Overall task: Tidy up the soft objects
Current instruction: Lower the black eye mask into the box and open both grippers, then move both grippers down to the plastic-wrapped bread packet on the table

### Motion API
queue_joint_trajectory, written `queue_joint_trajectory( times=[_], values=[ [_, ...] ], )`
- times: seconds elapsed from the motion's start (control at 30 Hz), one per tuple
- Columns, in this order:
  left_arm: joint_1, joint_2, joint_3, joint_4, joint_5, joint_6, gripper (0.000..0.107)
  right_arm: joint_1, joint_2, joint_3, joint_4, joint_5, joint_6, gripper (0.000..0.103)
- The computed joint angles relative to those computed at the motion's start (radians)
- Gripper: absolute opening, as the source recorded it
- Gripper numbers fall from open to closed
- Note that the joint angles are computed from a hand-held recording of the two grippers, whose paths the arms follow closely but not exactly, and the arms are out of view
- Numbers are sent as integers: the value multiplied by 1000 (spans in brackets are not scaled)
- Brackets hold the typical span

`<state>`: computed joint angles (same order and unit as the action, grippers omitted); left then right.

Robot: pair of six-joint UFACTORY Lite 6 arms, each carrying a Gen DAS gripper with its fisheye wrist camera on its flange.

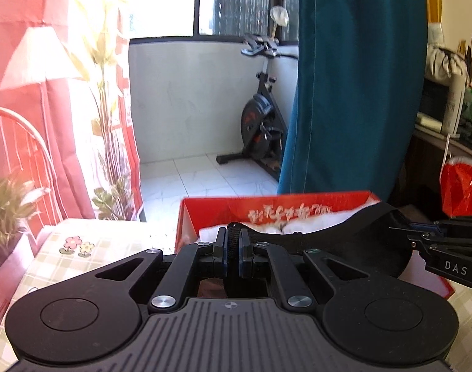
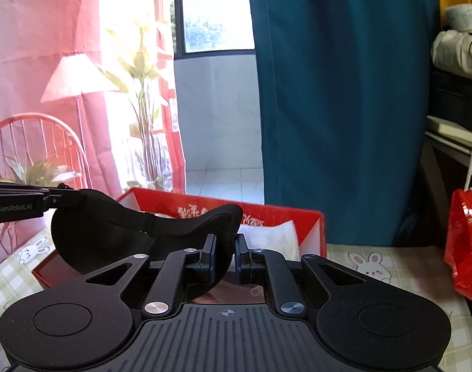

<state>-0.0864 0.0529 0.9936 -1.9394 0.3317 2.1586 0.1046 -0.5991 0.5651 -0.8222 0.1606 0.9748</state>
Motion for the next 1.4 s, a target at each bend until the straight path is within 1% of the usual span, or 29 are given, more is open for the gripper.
queue_joint_trajectory(
  times=[0.1,0.2,0.27,0.33,0.4,0.53,0.63,0.67,0.7,0.73,0.77,0.8,0.83,0.9,0.93,1.0,1.03,1.1,1.13,1.2,1.27,1.4],
  values=[
    [-12,28,3,12,-12,8,7,19,55,5,-90,-3,85,10],
    [-22,48,-2,-14,-20,55,7,47,103,1,-242,10,241,10],
    [-26,67,2,-29,-24,84,7,61,123,-2,-298,20,304,10],
    [-25,82,8,-39,-29,95,7,67,121,-15,-315,27,332,10],
    [-20,96,17,-5,-30,51,7,62,122,-19,-317,26,335,10],
    [-24,103,20,-10,-36,62,7,62,109,-22,-280,41,291,10],
    [-23,97,22,15,-30,46,9,70,99,-20,-302,72,304,12],
    [-20,91,20,33,-27,27,14,90,95,-20,-347,107,342,16],
    [-15,87,22,69,-22,-10,24,102,92,-17,-363,138,350,23],
    [-12,79,17,87,-14,-29,32,103,90,-14,-358,149,341,25],
    [-7,66,8,79,-7,-22,49,98,81,-13,-321,148,302,28],
    [-7,48,-8,45,-6,11,60,96,70,-14,-296,153,277,34],
    [-6,29,-23,20,-4,40,63,100,55,-17,-288,165,270,37],
    [-7,4,-39,23,-6,38,73,103,22,-26,-264,173,246,54],
    [-5,-13,-46,47,-8,10,75,106,6,-31,-247,179,232,57],
    [4,-52,-70,83,0,-32,88,106,-24,-34,-182,191,175,65],
    [9,-79,-90,91,6,-42,91,105,-45,-37,-140,195,139,68],
    [13,-131,-126,110,6,-62,99,107,-92,-46,-75,210,82,80],
    [15,-161,-148,117,4,-70,100,111,-120,-51,-46,223,54,83],
    [14,-212,-184,148,-4,-105,103,122,-178,-62,10,252,1,95],
    [10,-264,-219,206,-14,-174,103,134,-231,-71,59,284,-41,101],
    [9,-396,-306,363,-19,-366,103,173,-349,-90,164,373,-136,102]
  ],
)
